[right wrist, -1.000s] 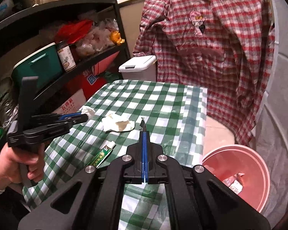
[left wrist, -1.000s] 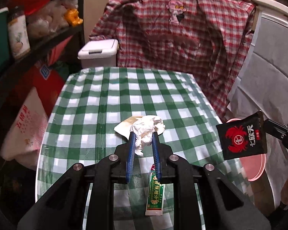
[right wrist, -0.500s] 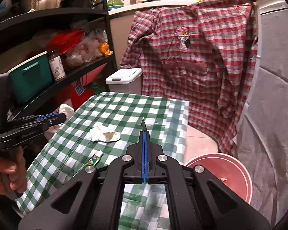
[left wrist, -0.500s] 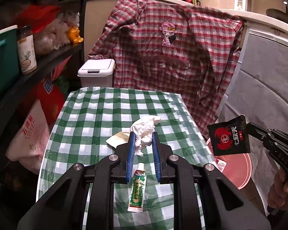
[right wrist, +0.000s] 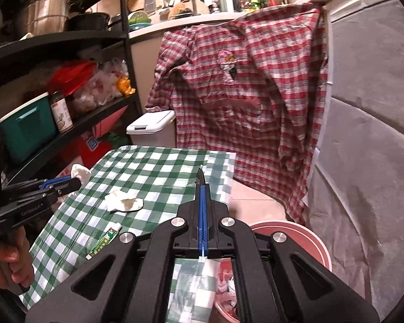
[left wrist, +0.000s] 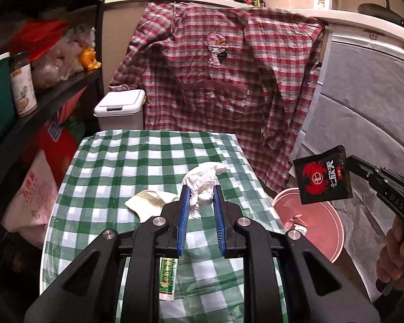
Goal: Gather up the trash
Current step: 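Carry the tissue and snack packet over the pink bucket with both tools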
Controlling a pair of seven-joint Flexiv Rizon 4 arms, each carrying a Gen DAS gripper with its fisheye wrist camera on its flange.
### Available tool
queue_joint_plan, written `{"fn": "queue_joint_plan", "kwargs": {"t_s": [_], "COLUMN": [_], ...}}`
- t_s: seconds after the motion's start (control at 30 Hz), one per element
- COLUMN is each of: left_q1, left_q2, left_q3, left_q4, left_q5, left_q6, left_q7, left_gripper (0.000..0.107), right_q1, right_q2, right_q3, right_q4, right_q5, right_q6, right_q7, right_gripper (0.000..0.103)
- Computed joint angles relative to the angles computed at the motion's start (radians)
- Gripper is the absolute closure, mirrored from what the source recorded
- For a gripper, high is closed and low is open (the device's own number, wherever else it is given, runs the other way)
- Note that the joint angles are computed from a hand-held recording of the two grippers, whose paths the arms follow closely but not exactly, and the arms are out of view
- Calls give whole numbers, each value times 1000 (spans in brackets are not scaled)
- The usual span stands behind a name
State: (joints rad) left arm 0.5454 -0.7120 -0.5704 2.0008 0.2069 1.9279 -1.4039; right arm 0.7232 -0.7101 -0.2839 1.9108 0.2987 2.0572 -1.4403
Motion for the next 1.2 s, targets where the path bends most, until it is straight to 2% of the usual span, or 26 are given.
{"fn": "queue_joint_plan", "kwargs": {"t_s": [0.53, 0.7, 0.93, 1.2], "left_q1": [-75, -85, -98, -92], "left_q2": [-20, -29, -56, -105], "left_q3": [1, -8, -33, -103], "left_q4": [-34, -42, -61, -84], "left_q5": [-11, -12, -9, -30], "left_q6": [-7, -10, -29, -79], "left_q7": [17, 21, 49, 107], "left_gripper": [89, 89, 89, 89], "right_q1": [-27, -62, -14, -16], "right_q2": [23, 42, 39, 34], "right_q3": [-26, -10, -79, -99], "right_q4": [19, 24, 27, 28], "right_q5": [86, 105, 180, 163], "right_q6": [52, 66, 52, 1], "right_q7": [-18, -23, -63, -32], "right_gripper": [103, 103, 103, 103]}}
